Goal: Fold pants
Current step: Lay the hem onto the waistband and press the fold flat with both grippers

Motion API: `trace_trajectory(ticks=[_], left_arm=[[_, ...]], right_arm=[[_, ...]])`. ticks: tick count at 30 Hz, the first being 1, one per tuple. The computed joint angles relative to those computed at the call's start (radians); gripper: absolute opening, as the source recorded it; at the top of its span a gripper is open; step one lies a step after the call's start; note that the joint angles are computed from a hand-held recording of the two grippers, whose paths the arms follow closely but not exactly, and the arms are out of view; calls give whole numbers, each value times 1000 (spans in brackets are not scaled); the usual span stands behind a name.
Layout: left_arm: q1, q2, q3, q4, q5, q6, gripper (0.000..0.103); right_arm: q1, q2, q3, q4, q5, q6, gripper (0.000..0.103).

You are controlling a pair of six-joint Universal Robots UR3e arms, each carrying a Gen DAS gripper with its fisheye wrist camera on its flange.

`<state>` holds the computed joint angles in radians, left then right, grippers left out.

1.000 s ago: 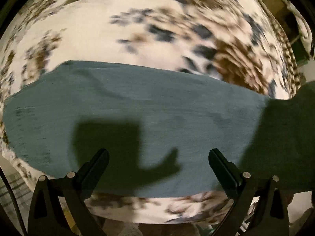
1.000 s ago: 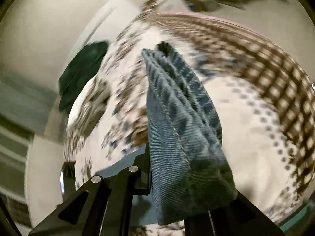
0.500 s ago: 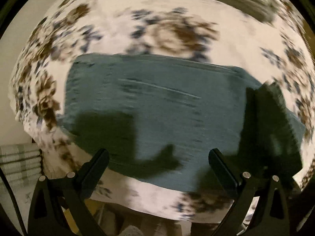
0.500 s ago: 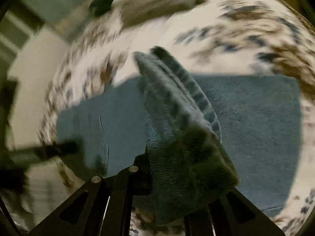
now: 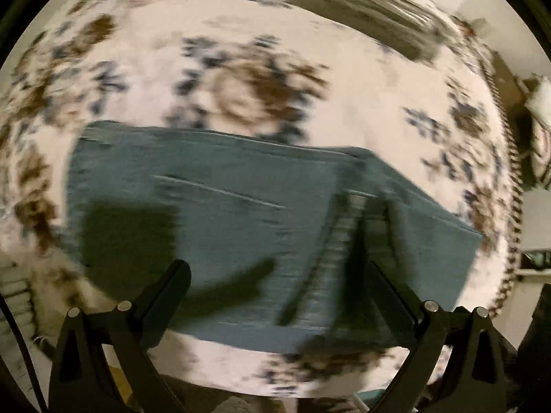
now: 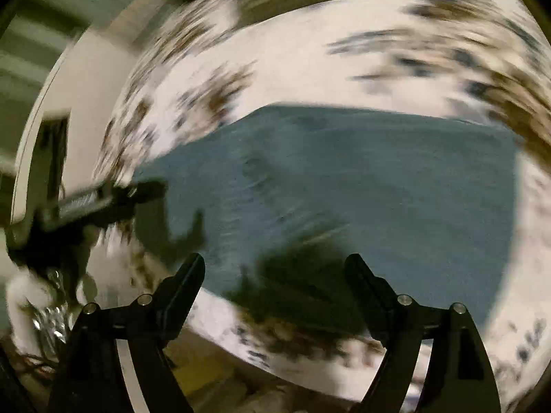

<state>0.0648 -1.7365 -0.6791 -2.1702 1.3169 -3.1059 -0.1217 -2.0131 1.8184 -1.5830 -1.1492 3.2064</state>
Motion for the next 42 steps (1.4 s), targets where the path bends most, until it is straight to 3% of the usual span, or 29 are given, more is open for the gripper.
trace_trajectory(ticks=[3,8,10,11,12,13,15,16,24,30,33,36,39,42], left_arm=[[-94,-33,-22,45,-31,-42,103],[-243,-75,-149,179,70,-84,103],[-258,-76,-217,215,80,-81,98],[-261,-65,-252,241,87,-80,84],[-260,-41,-296,276,93,-75,58],[-247,-19,-326,288,76,-59,39],[-217,15,-345,268,54,-38,15],[-194,45,-355,254,42,-17,13],[-105,126,-383,122,39,24,15],[-68,144,-287,35,-40,-64,40],[-142,133,-364,93,29,-109,40],[-155,170,-487,121,96,-66,43],[-88,244,-570,104,85,33,54],[-47,255,-544,51,67,76,55]], right_arm=[[-236,-118,23,175,-77,-107,85],[-514,-155,129,249,-164,-242,85],[-552,-142,182,221,-192,-265,85],[-581,-141,211,220,-191,-284,85],[-591,-138,227,218,-196,-287,85],[-604,-140,248,222,-197,-288,85],[-616,-149,281,229,-198,-285,85],[-623,-152,298,236,-203,-288,85],[-586,-131,334,203,-254,-270,85],[-537,-166,247,305,-251,-159,85],[-466,-136,267,236,-290,-65,80],[-377,-72,285,188,-376,8,73],[-393,-92,313,196,-389,-39,73],[-400,-116,307,237,-427,-86,73]])
